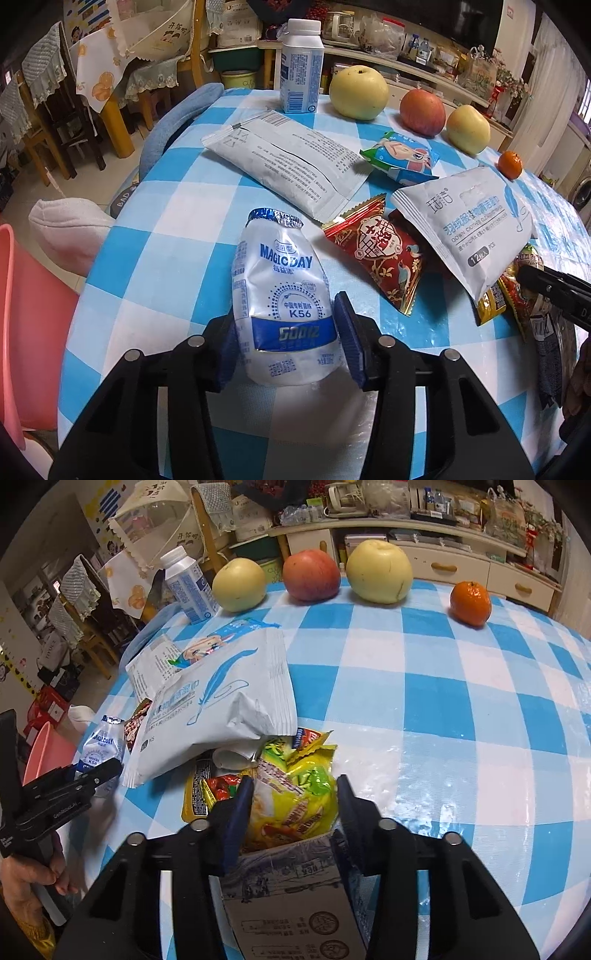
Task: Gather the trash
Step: 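Lift the pouch and the yellow snack bag off the table with both grippers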
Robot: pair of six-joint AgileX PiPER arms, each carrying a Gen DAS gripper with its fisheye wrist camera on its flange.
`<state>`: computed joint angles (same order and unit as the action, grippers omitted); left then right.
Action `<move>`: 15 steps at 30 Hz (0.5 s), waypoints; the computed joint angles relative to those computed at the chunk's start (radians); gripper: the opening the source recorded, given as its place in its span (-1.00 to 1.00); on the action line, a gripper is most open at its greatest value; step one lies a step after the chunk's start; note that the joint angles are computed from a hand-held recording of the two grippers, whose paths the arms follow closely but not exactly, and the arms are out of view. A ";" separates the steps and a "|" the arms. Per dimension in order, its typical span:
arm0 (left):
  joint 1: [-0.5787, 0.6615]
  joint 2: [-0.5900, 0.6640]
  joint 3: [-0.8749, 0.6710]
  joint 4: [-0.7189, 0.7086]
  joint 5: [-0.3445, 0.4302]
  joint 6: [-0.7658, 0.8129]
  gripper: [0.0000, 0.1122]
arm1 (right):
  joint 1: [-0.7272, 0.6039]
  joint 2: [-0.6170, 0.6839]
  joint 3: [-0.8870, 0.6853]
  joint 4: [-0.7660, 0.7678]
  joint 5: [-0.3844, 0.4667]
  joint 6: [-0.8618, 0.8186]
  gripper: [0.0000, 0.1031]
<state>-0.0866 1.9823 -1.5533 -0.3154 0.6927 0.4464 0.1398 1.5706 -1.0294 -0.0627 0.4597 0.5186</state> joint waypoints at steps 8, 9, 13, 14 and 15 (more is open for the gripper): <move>0.048 -0.009 0.007 -0.125 0.044 0.094 -0.22 | 0.041 -0.040 0.041 -0.205 -0.041 0.221 -0.38; 0.054 -0.010 0.009 -0.138 0.047 0.106 -0.25 | 0.047 -0.051 0.050 -0.242 -0.046 0.263 -0.39; 0.075 -0.023 0.023 -0.180 0.051 0.150 -0.35 | 0.071 -0.095 0.084 -0.399 -0.066 0.451 -0.40; 0.082 -0.027 0.024 -0.194 0.057 0.163 -0.37 | 0.071 -0.109 0.095 -0.421 -0.077 0.483 -0.40; 0.088 -0.029 0.025 -0.204 0.061 0.173 -0.41 | 0.073 -0.123 0.107 -0.452 -0.092 0.522 -0.40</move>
